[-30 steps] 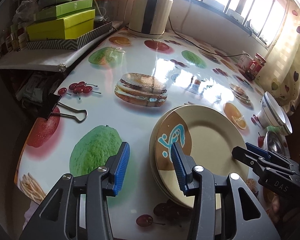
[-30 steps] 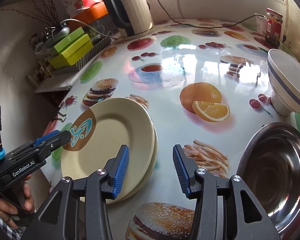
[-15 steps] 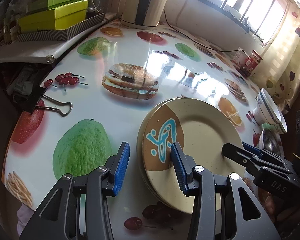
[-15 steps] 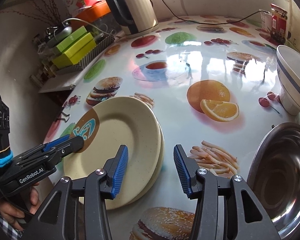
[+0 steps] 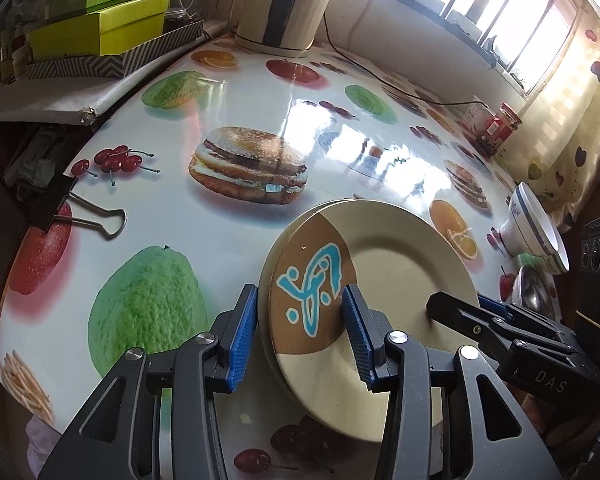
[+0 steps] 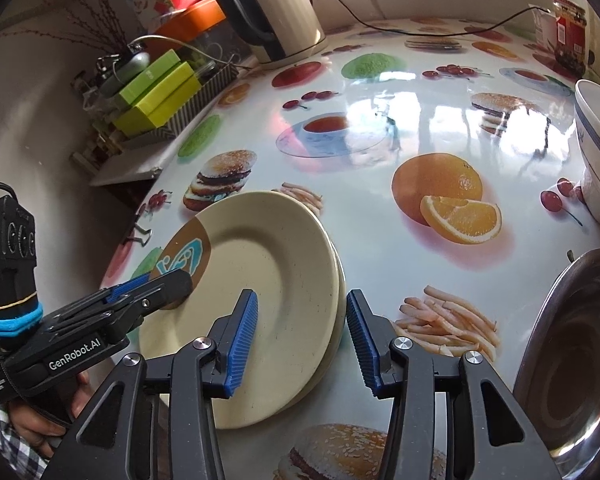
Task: Organize plates and bowls
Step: 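Position both open grippers around the rim of the plate stack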
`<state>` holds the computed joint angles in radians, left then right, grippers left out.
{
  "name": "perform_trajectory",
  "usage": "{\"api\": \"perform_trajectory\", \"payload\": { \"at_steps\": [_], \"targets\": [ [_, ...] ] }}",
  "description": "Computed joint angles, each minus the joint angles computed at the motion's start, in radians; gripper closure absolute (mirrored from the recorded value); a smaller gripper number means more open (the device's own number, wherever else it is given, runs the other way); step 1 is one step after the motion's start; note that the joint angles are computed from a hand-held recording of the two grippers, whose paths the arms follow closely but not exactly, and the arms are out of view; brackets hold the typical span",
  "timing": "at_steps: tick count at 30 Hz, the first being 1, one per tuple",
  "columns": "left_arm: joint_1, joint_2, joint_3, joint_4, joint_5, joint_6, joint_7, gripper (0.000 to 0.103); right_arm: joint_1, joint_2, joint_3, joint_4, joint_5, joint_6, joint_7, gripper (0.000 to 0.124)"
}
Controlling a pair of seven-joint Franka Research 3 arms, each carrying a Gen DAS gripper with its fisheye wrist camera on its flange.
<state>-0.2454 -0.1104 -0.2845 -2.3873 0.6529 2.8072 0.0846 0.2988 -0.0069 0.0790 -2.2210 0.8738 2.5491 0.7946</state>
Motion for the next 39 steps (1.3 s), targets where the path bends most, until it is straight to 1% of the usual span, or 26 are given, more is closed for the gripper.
{"api": "perform_trajectory", "payload": {
  "at_steps": [7, 15, 18, 22, 30, 34, 39],
  "targets": [
    [0.01, 0.038, 0.015, 0.042, 0.011, -0.005, 0.016, 0.059, -0.001, 0.041, 0.005, 0.051, -0.046, 0.005, 0.064, 0.08],
    [0.013, 0.094, 0.046, 0.105, -0.024, -0.014, 0.099, 0.059, -0.006, 0.116, 0.016, 0.143, -0.118, 0.006, 0.159, 0.08],
    [0.016, 0.11, 0.055, 0.127, -0.014, -0.019, 0.11, 0.059, -0.008, 0.138, 0.023, 0.171, -0.139, 0.011, 0.181, 0.08],
    [0.02, 0.13, 0.067, 0.153, -0.038, -0.023, 0.153, 0.059, -0.009, 0.169, 0.029, 0.213, -0.167, 0.012, 0.212, 0.081],
    [0.019, 0.181, 0.083, 0.224, -0.056, -0.055, 0.219, 0.059, -0.018, 0.23, 0.039, 0.29, -0.196, 0.0, 0.254, 0.081],
    [0.015, 0.202, 0.089, 0.25, -0.064, -0.064, 0.242, 0.059, -0.019, 0.246, 0.042, 0.313, -0.217, 0.014, 0.272, 0.082],
    [0.012, 0.212, 0.095, 0.263, -0.074, -0.074, 0.258, 0.059, -0.025, 0.253, 0.05, 0.324, -0.216, 0.025, 0.262, 0.083]
  ]
}}
